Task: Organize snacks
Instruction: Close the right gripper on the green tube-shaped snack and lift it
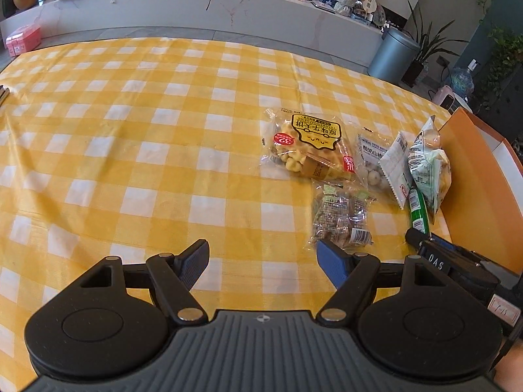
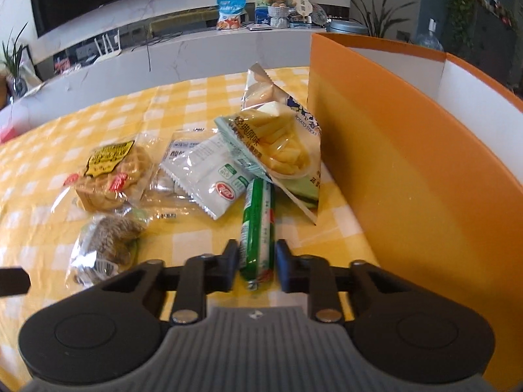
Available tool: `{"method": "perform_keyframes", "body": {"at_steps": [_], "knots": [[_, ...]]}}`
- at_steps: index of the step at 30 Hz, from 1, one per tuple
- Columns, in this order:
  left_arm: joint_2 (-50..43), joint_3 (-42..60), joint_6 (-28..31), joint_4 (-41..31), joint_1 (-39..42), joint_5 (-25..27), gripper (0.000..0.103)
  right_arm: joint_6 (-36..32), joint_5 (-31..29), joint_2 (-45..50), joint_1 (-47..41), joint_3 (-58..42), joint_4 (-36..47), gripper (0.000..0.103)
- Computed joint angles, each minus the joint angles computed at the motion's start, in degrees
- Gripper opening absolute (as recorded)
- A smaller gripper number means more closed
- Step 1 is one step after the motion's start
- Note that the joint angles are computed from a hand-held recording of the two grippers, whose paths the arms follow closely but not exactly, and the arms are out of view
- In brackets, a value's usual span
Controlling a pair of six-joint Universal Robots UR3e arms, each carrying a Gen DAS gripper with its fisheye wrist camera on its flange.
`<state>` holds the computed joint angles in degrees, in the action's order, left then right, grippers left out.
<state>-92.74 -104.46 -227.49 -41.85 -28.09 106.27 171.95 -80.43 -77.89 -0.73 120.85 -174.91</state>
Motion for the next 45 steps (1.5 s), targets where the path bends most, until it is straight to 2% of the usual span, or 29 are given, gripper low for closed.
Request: {"method": "perform_keyframes", "body": {"at_steps": [8, 11, 15, 17, 19, 20, 21, 24, 30, 34, 40, 45], "knots": [[-1.66, 2.42, 0.84, -2.37, -0.82, -0.38, 0.088, -4.38, -0.22, -6.40, 0.40, 5.97, 1.59, 0.022], [-2.86, 3.55, 0.82, -3.31, -1.57, 0.18, 0.088, -4.31, -3.59, -4.42, 2.38, 5.44, -1.47, 0.029], [-5.36, 5.83, -0.08, -4.14, -3.28, 1.65, 0.088, -2.55, -1.56, -2.28, 1.47, 3.87, -2.10, 0.030], [-6.09, 5.58, -1.07, -1.94, -4.00, 2.36, 0.088, -1.24, -1.13, -0.95, 1.12, 3.34, -3.55, 0.030], [-5.43, 2.68, -2.87, 4.49, -4.11, 2.36, 0.088, -0.82, -1.47, 0.29, 1.24, 2.49, -4.58, 0.029], [-5.01, 1.36, -2.83, 7.33, -3.54, 0.91, 0.088, -0.39, -1.92, 1.03, 1.48, 2.18, -5.44, 0.027], [-4.59, 0.09, -2.28, 9.94, -2.67, -1.14, 0.088, 0.25, -2.83, 1.77, 1.88, 1.82, -6.33, 0.021], [-5.78, 0.48, -1.75, 12.04, -1.36, -4.24, 0.089, 1.69, -3.65, 2.56, 1.98, 0.87, -6.33, 0.021], [-13.12, 8.30, 1.12, 6.78, -2.89, 0.38, 0.090, 2.49, -1.94, 2.04, 0.63, 0.78, -5.04, 0.021], [-14.75, 10.37, 2.51, 6.49, -4.02, 2.34, 0.090, 3.04, -1.45, 1.80, 0.23, 0.60, -4.34, 0.021], [-18.71, 17.40, 6.76, 1.74, -3.79, -1.24, 0.090, 6.82, 1.78, -0.17, -2.53, 1.82, -2.89, 0.020], [-23.13, 23.47, 6.70, -2.23, -4.58, 0.50, 0.091, 7.57, 2.23, -0.60, -3.38, 1.80, -2.54, 0.020]]}}
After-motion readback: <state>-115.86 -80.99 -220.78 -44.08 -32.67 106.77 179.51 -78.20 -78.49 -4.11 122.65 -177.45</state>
